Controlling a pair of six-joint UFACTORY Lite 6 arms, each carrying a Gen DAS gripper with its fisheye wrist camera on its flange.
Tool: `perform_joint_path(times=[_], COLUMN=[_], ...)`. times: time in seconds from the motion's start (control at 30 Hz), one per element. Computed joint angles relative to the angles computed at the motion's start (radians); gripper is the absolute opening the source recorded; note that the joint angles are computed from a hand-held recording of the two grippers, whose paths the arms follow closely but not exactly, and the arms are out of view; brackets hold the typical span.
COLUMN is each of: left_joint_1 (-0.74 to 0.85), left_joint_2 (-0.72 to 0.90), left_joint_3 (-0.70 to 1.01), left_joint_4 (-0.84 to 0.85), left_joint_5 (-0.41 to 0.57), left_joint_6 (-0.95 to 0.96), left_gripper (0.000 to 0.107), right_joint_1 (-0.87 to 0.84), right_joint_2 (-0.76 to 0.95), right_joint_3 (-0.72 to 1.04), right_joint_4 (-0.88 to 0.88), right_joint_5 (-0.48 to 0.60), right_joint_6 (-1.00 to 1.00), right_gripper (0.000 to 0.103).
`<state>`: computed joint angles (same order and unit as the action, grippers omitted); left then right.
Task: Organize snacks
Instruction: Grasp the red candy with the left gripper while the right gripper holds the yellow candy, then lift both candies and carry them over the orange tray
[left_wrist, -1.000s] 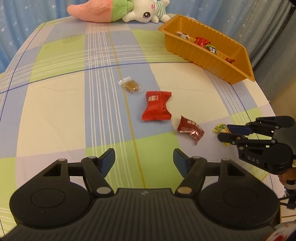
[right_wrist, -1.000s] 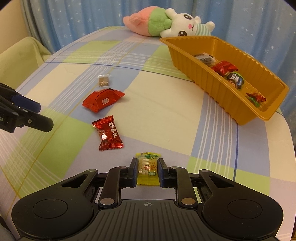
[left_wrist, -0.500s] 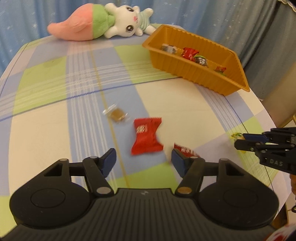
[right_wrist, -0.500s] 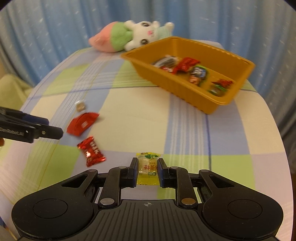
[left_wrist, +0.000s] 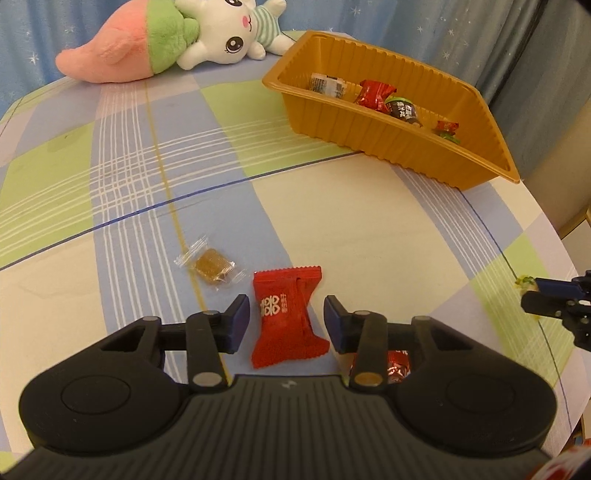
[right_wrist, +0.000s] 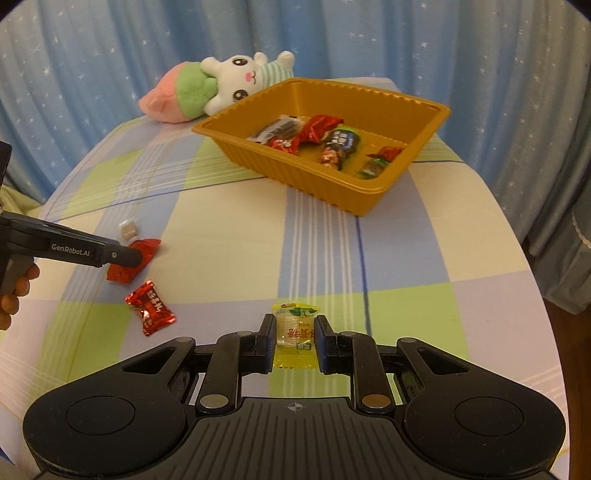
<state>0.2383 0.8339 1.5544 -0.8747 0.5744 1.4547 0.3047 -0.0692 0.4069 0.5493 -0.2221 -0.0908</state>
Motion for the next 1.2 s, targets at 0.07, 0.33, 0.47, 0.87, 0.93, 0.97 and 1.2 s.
perform_joint_path(times=[0.07, 0.33, 0.47, 0.87, 0.93, 0.97, 1.2], left_joint_1=[-0.006, -0.015, -0.009, -0.054, -0.080, -0.096, -0.210], left_joint_2=[0.011, -0.016, -0.051, -0.095, -0.088, -0.085, 0.000], left_joint_3=[0.013, -0.018, -0.030, 0.118, 0.156, 0.173, 0.355], left_joint_4=[0.016, -0.006, -0.027, -0.085, -0.093, -0.096, -0.081], left_joint_5=[0.002, -0.003, 0.020, 0.149, 0.161, 0.164, 0.170], left_joint_6=[-0.012, 0.032, 0.057, -0.015, -0.035, -0.045, -0.136], left_gripper=[0.031, 0.022, 0.022, 0.022, 0.022, 0.022, 0.022], right_joint_1=[-0.008, -0.055, -0.091, -0.196, -0.207, -0.214, -0.274], right_joint_2=[-0.013, -0.037, -0.039, -0.019, 0.001, 0.010, 0.108], right_joint_3=[-0.008, -0.007, 0.008, 0.115, 0.148, 0.165, 0.304], right_joint_4=[-0.009, -0.110, -0.234, -0.668, -0.712, -0.733, -0.854], right_joint_5=[0.004, 0.019, 0.024, 0.032, 0.026, 0.022, -0.009], right_joint_6=[0.009, 0.078, 0.172, 0.507, 0.539, 0.556, 0.659], right_gripper=[0.022, 0.022, 0.022, 0.022, 0.022, 0.022, 0.022])
